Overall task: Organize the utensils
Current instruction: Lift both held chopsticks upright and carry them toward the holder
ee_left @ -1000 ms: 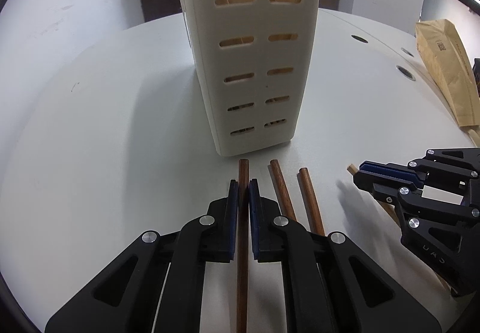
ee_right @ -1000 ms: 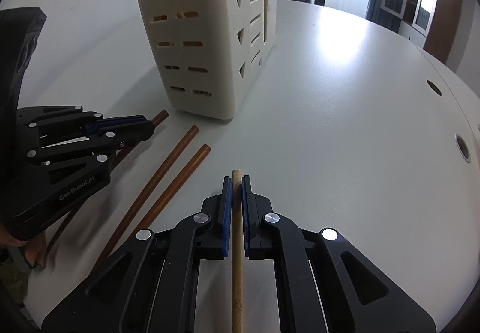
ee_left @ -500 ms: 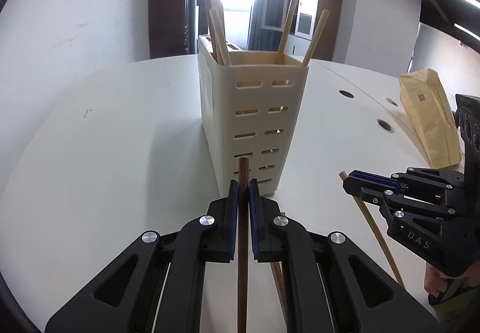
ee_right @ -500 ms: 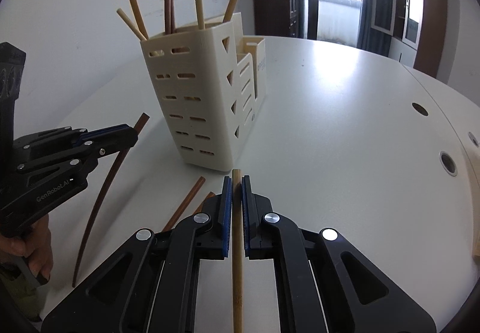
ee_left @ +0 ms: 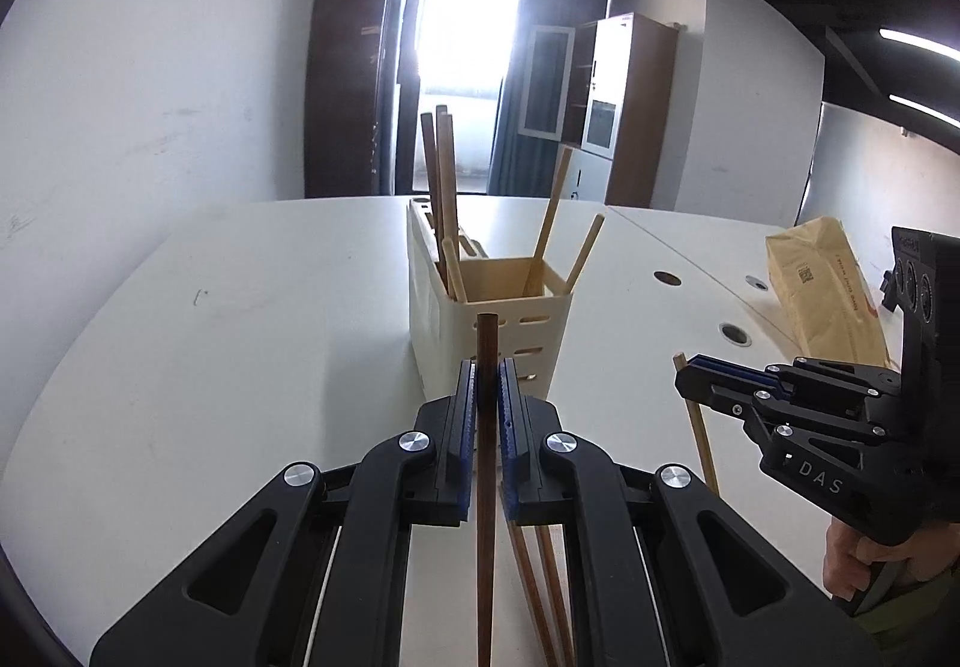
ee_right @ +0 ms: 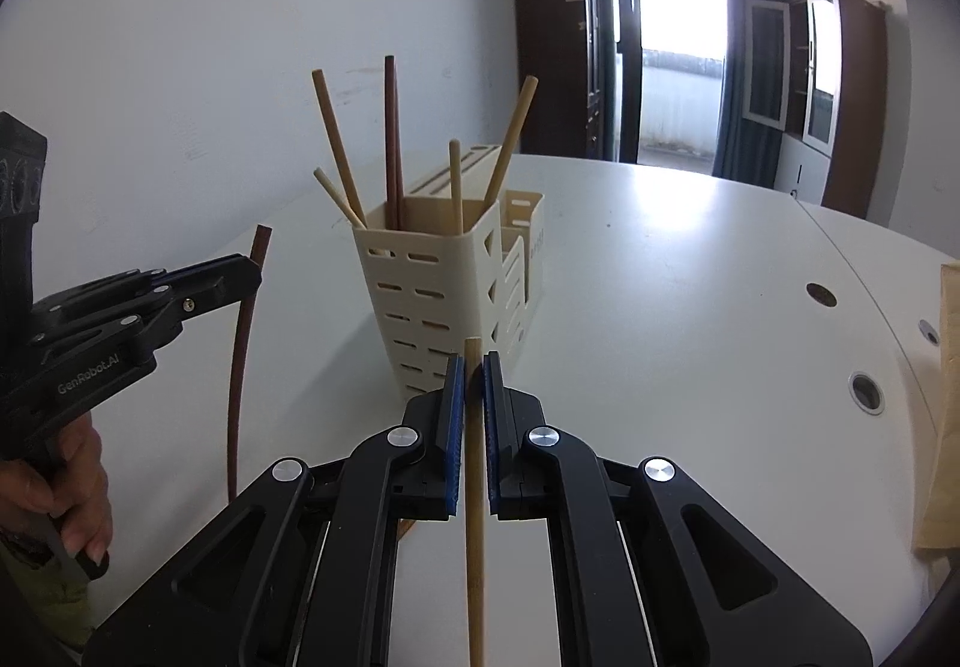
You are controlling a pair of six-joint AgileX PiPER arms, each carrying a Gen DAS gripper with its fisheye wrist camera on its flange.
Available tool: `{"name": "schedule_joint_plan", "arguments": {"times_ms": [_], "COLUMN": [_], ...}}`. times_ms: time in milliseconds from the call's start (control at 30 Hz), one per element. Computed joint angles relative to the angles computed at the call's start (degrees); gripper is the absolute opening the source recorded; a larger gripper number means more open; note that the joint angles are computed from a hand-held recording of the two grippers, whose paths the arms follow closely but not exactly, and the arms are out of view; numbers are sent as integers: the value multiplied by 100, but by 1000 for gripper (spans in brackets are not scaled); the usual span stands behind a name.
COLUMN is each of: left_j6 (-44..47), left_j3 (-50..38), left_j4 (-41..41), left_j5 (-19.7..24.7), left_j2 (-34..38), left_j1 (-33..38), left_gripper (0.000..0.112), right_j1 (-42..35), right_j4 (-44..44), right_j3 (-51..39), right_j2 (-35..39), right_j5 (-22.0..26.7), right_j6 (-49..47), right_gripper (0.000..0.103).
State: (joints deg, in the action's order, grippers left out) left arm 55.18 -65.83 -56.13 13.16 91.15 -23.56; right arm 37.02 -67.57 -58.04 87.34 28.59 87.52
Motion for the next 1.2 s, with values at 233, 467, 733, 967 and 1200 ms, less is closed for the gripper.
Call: {"name": "schedule_joint_plan", "arguments": {"times_ms": [233, 467, 733, 967, 1200], "left_j6": [-15, 293, 59, -109, -254], "left_j3": [20, -7, -205, -599, -900], "left_j4": [-23, -397, -30, 129, 218], "left_j5": [-64, -90, -299, -378, -426], "left_j2": [-190, -311, -355, -307, -260], "left_j1": [-48, -110, -347, -475, -475], "left_gripper": [7, 7, 7, 7, 7], "right_j1": [269, 360, 322, 257, 162], "right_j4": [-310, -508, -453, -479, -385], "right_j3": [-36, -128, -481, -768, -1173], "right_j2": [-214, -291, -309, -387, -291], "right_j5": [308, 426, 476, 500, 468], "right_j6": [223, 339, 38, -192, -497], "right_gripper": [7, 7, 7, 7, 7]}}
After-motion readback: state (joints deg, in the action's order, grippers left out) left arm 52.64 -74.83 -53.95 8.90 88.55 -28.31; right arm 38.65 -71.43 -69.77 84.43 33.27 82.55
